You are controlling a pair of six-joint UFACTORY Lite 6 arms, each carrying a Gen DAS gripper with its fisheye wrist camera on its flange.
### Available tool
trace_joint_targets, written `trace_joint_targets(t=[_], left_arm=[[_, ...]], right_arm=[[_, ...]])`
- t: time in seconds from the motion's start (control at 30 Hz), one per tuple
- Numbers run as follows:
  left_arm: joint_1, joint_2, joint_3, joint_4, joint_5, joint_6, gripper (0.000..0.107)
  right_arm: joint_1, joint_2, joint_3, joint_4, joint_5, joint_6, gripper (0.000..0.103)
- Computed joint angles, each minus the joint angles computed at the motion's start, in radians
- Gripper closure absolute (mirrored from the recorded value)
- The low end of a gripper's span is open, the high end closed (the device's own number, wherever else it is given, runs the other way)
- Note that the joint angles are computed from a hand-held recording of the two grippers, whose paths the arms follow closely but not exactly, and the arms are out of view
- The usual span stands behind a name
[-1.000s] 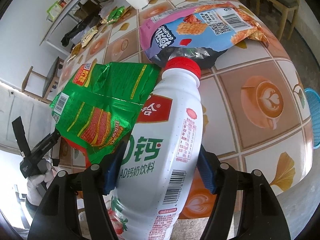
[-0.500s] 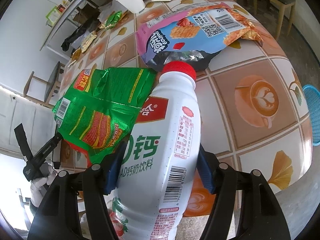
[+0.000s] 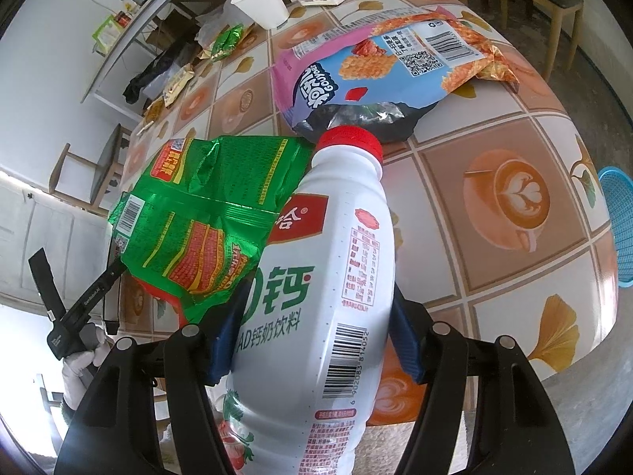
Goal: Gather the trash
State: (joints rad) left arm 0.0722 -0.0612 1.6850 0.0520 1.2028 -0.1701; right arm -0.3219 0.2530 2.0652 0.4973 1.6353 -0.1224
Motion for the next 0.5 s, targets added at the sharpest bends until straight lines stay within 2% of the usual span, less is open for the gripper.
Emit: trace_joint_targets(t=[0.5], left_arm=[[0.036,-0.048,-0.020,-0.025,-0.003,0.013,0.028]], right_arm=[[0.000,-0.017,0.016,0.011,0.016,0.011,0.040]])
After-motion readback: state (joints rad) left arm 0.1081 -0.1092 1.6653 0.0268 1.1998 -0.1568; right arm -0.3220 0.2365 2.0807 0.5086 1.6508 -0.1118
